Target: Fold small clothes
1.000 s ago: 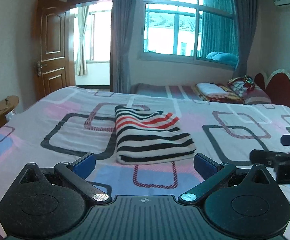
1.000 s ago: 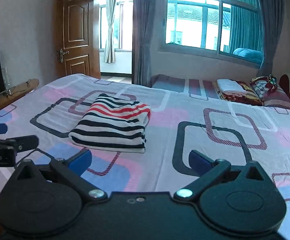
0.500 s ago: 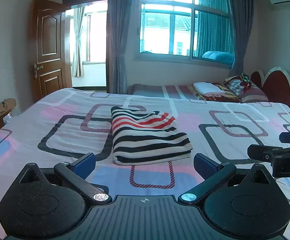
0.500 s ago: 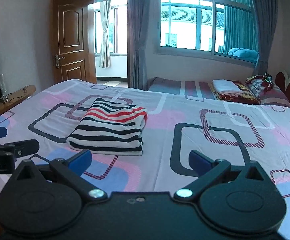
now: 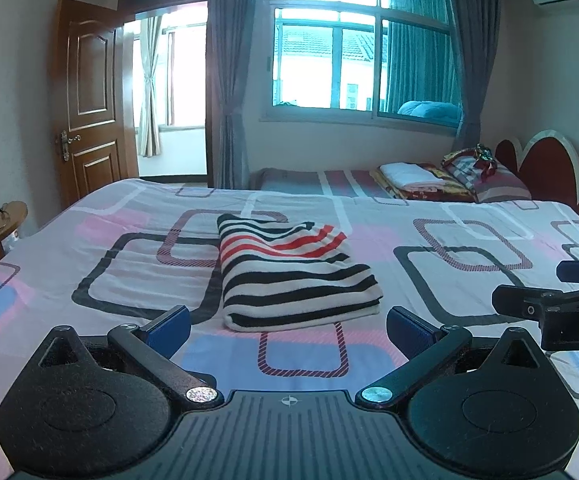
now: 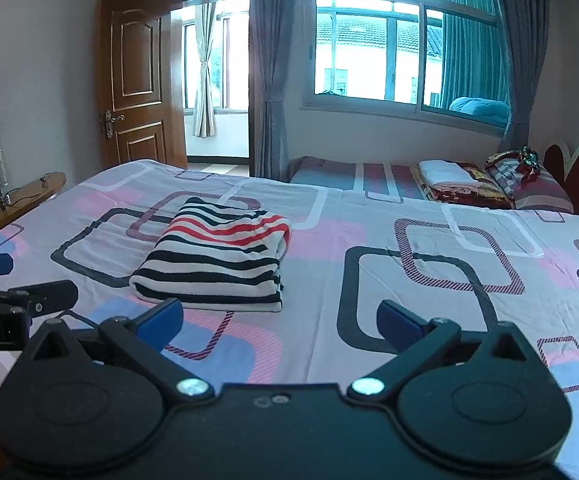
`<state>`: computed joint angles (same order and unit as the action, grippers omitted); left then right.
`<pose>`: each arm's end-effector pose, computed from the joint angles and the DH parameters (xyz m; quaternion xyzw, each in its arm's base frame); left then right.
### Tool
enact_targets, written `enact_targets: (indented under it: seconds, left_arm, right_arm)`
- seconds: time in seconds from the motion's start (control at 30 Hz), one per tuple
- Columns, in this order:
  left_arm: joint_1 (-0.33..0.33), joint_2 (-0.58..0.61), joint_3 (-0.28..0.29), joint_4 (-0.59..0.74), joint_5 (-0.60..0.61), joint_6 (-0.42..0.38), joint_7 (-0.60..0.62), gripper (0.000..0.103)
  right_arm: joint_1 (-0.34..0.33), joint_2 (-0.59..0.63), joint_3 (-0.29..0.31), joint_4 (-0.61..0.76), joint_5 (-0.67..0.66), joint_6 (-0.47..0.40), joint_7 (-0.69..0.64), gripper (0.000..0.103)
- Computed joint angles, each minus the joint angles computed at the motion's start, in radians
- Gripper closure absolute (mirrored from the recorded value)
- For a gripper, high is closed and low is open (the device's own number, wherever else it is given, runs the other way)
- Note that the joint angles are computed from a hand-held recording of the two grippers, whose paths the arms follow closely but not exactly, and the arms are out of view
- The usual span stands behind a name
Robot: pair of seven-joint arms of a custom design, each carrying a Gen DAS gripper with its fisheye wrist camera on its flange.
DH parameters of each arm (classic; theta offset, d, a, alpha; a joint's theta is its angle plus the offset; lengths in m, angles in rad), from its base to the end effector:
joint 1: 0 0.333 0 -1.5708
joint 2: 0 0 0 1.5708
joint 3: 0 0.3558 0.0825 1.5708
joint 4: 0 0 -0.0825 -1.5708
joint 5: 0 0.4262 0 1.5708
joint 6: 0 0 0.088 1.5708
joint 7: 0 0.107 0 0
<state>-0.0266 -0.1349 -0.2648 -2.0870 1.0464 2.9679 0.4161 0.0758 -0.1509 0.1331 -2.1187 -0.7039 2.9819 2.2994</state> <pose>0.5423 -0.2326 0.5965 -0.5692 0.6315 -0.3910 0.3527 0.5613 0.1700 0.6096 -0.6487 0.5705 -0.3514 0.3609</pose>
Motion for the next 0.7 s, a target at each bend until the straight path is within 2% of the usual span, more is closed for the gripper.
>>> enact_targets:
  seconds: [0.7]
  left_arm:
    - [0.008,-0.003,0.000,-0.002,0.005,0.010,0.008,0.000]
  right_arm:
    - [0.000,0.008,0.003,0.014,-0.058,-0.013,0.059,0.001]
